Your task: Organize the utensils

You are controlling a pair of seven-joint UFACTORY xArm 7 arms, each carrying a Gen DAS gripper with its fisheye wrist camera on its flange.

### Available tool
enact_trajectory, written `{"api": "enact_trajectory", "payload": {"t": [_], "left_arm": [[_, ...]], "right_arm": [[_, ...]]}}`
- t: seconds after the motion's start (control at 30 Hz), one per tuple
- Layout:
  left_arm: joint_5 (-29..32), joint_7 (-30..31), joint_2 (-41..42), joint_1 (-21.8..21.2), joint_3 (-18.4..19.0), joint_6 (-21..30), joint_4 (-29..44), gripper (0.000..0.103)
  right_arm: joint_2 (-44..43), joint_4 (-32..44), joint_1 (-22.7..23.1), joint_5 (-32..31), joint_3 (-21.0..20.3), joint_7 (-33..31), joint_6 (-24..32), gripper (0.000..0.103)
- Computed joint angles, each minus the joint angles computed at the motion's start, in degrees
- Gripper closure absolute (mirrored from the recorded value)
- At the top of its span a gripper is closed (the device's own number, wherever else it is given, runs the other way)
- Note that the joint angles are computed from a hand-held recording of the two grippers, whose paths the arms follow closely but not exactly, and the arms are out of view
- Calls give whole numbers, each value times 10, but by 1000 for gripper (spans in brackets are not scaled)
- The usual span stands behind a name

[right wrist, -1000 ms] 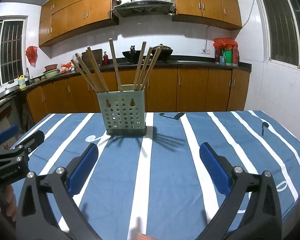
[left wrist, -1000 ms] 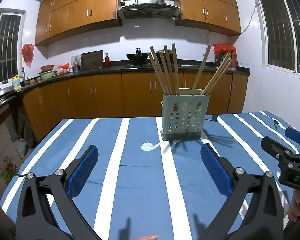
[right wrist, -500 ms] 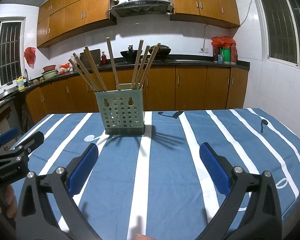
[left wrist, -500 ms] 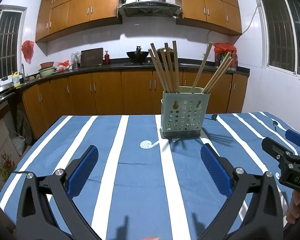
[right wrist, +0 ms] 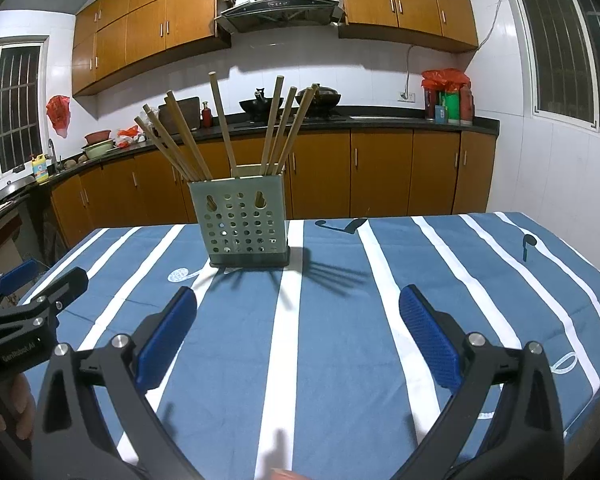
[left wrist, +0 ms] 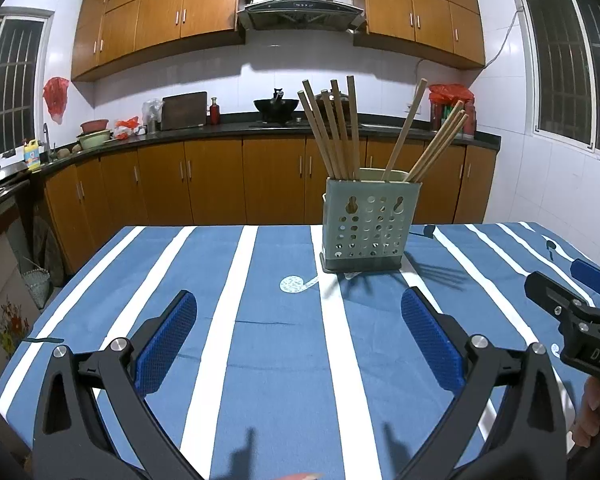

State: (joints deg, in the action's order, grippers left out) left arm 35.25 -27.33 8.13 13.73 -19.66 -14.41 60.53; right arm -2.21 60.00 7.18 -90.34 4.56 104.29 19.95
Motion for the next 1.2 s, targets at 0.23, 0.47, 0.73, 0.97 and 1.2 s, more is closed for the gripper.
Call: {"api": "enact_trajectory", "payload": {"t": [0.23,0.47,0.73,0.97,1.2], "left_arm": [[-3,2,-1,-8,8,-1,-2,2],[0,-1,-1,-6,6,-1,-1,2],[-3,0,-2,-7,7,0,-2,2],[3,-3,-1,0,1,0,-1,2],[-1,-1,-2,-4,3,0,-2,2]], "right_arm": [[0,0,0,1,0,-1,-1,4],[0,0,0,2,0,-1,0,4],[0,1,0,4,0,-3,0,4],[-1,0,0,4,0,-3,-1,4],[-1,1,0,5,0,-4,-1,4]]}}
